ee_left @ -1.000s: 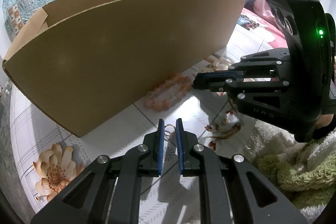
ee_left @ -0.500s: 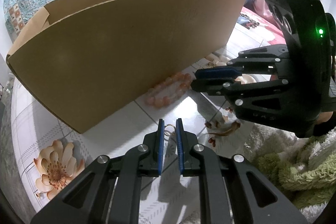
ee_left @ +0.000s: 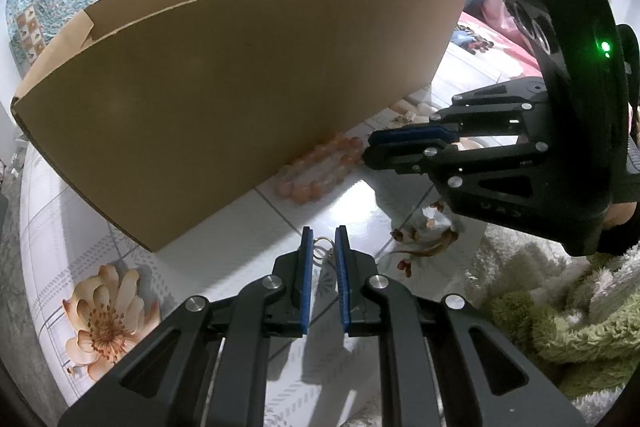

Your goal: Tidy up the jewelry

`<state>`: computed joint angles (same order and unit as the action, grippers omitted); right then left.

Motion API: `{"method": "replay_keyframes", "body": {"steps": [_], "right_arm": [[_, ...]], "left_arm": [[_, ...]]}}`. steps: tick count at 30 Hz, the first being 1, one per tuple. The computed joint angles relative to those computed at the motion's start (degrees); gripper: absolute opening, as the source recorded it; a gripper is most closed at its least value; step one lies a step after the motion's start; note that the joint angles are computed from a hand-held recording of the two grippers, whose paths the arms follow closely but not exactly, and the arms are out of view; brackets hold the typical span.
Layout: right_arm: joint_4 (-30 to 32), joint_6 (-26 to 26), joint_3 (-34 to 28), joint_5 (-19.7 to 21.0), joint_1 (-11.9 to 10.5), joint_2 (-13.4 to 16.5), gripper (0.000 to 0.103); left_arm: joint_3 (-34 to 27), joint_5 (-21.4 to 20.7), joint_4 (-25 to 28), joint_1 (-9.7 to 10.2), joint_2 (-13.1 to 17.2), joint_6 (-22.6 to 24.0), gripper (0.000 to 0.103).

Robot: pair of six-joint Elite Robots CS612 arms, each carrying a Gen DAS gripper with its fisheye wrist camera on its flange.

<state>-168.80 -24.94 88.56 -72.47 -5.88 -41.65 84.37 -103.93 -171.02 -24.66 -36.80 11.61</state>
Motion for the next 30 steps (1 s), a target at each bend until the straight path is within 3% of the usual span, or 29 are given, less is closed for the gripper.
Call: {"method": "replay_keyframes", "body": {"steps": [14, 16, 18, 20, 25, 27, 30], "right_arm": [[2.1, 0.5, 2.4, 0.9, -0.8, -1.8, 0.004], [1.1, 0.7, 2.9, 0.5, -0.8, -2.0, 0.008], [0.5, 1.2, 3.1, 0.2, -0.8, -2.0, 0.019], [0.1, 1.7, 3.0, 0.1, -0.8, -1.9, 0.022], [-1.3, 1.3, 2.9, -1.7, -0.2, -1.4, 0.022], [-1.7, 1.7, 3.2, -1.7, -0.2, -1.5, 0.013], [-1.9, 2.0, 3.1, -1.5, -0.2, -1.4, 0.011]], "left_arm": [[-0.2, -0.4, 0.1, 0.08, 0.2, -0.1, 0.010], [-0.2, -0.4, 0.1, 0.08, 0.2, 0.0, 0.010], [-0.1, -0.3, 0.1, 0.07, 0.1, 0.1, 0.010], [-0.1, -0.2, 0.1, 0.03, 0.1, 0.2, 0.010], [0.1, -0.1, -0.1, -0.09, 0.0, 0.0, 0.010], [0.0, -0.1, 0.0, -0.04, 0.1, 0.1, 0.010], [0.0, -0.1, 0.0, -0.10, 0.0, 0.2, 0.010]]}}
